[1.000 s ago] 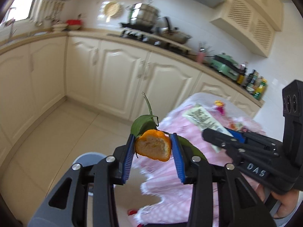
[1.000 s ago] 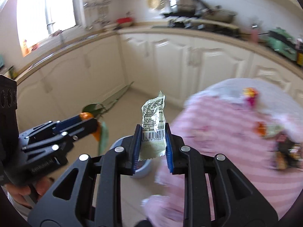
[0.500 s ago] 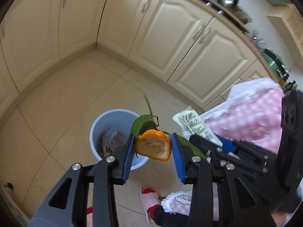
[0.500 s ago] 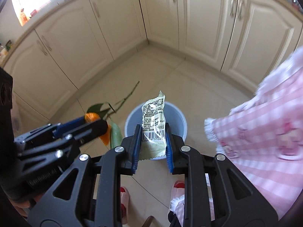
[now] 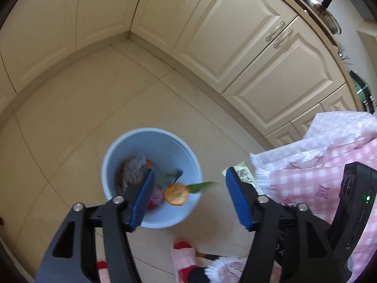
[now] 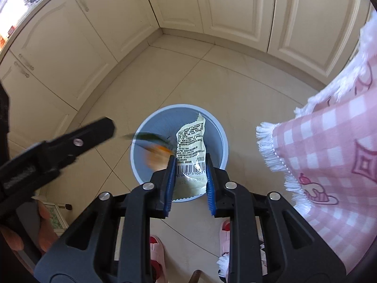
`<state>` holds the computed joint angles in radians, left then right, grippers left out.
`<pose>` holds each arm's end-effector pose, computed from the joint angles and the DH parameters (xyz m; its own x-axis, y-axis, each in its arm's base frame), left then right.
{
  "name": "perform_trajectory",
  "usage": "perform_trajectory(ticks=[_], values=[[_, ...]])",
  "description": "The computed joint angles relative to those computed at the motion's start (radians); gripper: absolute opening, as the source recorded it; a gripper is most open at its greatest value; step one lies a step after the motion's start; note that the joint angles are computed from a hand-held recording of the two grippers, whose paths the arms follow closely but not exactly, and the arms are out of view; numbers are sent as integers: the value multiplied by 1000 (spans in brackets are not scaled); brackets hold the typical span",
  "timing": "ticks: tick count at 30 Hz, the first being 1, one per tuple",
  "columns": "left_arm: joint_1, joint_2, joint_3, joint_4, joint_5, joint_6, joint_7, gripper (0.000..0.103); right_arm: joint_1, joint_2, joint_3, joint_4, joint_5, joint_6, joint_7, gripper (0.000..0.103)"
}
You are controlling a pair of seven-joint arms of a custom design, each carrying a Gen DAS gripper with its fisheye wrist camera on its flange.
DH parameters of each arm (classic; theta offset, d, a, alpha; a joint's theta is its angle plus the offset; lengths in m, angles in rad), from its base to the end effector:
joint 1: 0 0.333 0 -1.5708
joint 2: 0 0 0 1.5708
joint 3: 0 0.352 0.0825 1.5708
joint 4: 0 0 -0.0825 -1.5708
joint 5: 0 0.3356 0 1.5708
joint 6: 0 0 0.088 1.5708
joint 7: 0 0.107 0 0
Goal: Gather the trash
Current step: 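Open both tools to drop the peel and wrapper into the bucket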
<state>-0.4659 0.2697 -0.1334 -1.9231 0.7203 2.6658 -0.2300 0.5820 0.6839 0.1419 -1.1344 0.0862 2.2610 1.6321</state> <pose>0.5026 -0.3576 0.4627 0.4702 -0.7832 0.4069 -0.6589 -0.6182 -0.4285 0.5902 0.4734 0.4959 0.5654 -0.8007 -0.1979 -0.7890 -0.4552 -0.4126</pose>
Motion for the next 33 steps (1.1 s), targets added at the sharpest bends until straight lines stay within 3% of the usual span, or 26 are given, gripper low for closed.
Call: perform_trajectory(ticks=[3, 13, 33], values=[[9, 12, -14, 22, -55, -41, 53, 62, -4, 11, 3, 12, 3, -9, -13, 24], [24, -8, -24, -13, -134, -69, 84, 62, 5, 38, -1, 64, 4, -30, -19, 24], [54, -67, -29, -107, -133, -18, 14, 64, 64, 180, -20, 333, 0, -119, 0, 27]])
